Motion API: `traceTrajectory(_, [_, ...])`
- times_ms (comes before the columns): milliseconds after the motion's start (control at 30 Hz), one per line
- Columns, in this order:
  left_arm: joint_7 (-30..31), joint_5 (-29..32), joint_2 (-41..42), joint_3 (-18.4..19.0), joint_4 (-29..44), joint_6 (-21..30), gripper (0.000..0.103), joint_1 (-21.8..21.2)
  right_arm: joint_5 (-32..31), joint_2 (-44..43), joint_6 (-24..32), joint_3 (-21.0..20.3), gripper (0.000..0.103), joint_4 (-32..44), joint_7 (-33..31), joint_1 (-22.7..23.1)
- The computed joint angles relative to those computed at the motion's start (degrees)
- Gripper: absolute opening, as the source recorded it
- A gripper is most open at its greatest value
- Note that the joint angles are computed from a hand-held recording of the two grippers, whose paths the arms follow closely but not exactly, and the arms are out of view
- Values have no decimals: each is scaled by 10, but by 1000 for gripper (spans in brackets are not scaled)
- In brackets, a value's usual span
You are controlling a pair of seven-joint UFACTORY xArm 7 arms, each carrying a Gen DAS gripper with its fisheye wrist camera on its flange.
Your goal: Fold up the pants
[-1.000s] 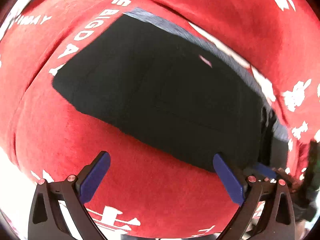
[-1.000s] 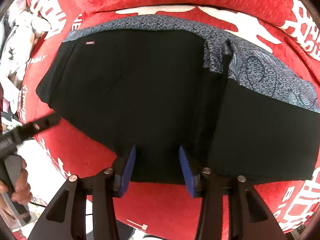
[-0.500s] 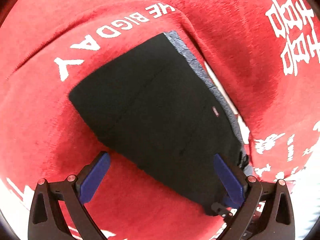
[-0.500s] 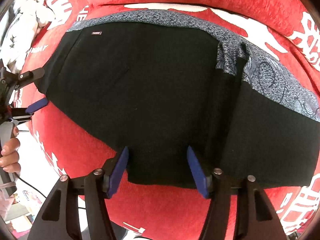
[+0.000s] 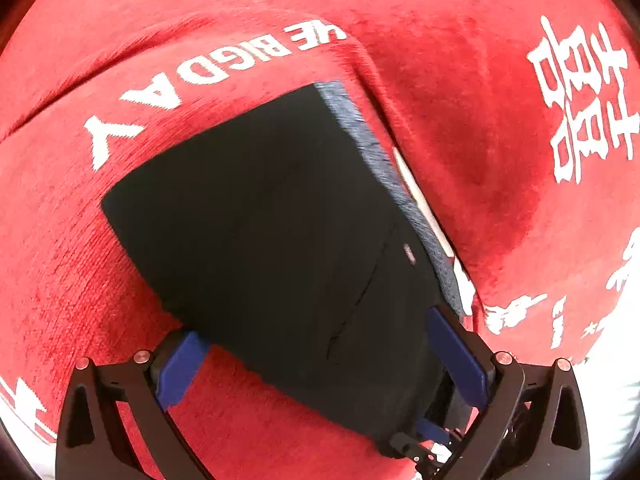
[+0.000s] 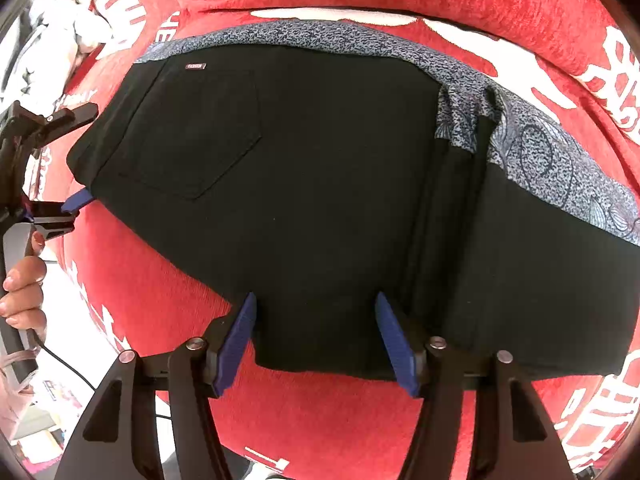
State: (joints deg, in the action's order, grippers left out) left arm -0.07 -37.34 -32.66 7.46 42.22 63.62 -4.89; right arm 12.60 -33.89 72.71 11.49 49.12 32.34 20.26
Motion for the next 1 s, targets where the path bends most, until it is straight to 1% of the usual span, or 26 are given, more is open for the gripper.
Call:
traceTrajectory(167, [16, -8, 7, -7, 16, -18, 103, -15, 1, -6, -6, -1, 67, -6, -3, 1])
traceTrajectory(300, [-8, 36, 51, -23, 35, -4, 103, -7, -4, 0, 7, -3, 67, 8, -8, 0])
traceTrajectory(367, [-20, 57, 50, -38, 39, -14, 100, -5, -20, 5, 14, 0, 67, 25, -12, -5])
traceTrajectory(400, [-26, 73, 48, -45, 40, -16, 95, -3, -30, 4, 13, 1, 67, 35, -14, -9])
traceTrajectory(467, [-46, 137, 44, -71, 46, -21, 60, 3, -36, 5, 8, -4, 67, 53, -18, -16])
traceTrajectory(500, [-51, 176, 43, -84, 48, -20, 53, 6, -37, 7, 4, -8, 67, 62, -20, -20])
traceTrajectory(533, [-47, 202, 39, -89, 48, -21, 47, 3, -36, 12, -1, -16, 67, 75, -24, -26])
traceTrajectory(567, [-39, 222, 29, -95, 45, -31, 44, -1, -34, 17, -4, -22, 67, 86, -27, -31])
traceTrajectory(600, [-29, 243, 19, -102, 41, -41, 43, -7, -28, 24, -8, -28, 67, 96, -32, -34])
traceTrajectory(633, [-12, 282, 3, -119, 33, -58, 42, -13, -19, 37, -11, -37, 67, 113, -40, -37])
traceTrajectory(667, [13, 340, -22, -148, 14, -89, 42, -21, -4, 56, -12, -49, 67, 134, -51, -39])
traceTrajectory(700, [29, 383, -41, -168, -6, -113, 42, -27, 14, 79, -11, -60, 67, 160, -61, -40])
traceTrajectory(800, [66, 479, -96, -205, -68, -172, 42, -44, 57, 162, 6, -72, 67, 251, -91, -40])
traceTrajectory(867, [70, 506, -105, -214, -81, -186, 42, -48, 86, 218, 10, -68, 67, 310, -114, -37])
traceTrajectory(900, [72, 512, -109, -212, -86, -190, 42, -51, 106, 258, 17, -65, 67, 352, -130, -33])
traceTrajectory(1000, [67, 519, -113, -212, -88, -191, 42, -53, 165, 354, 53, -49, 67, 451, -155, -30])
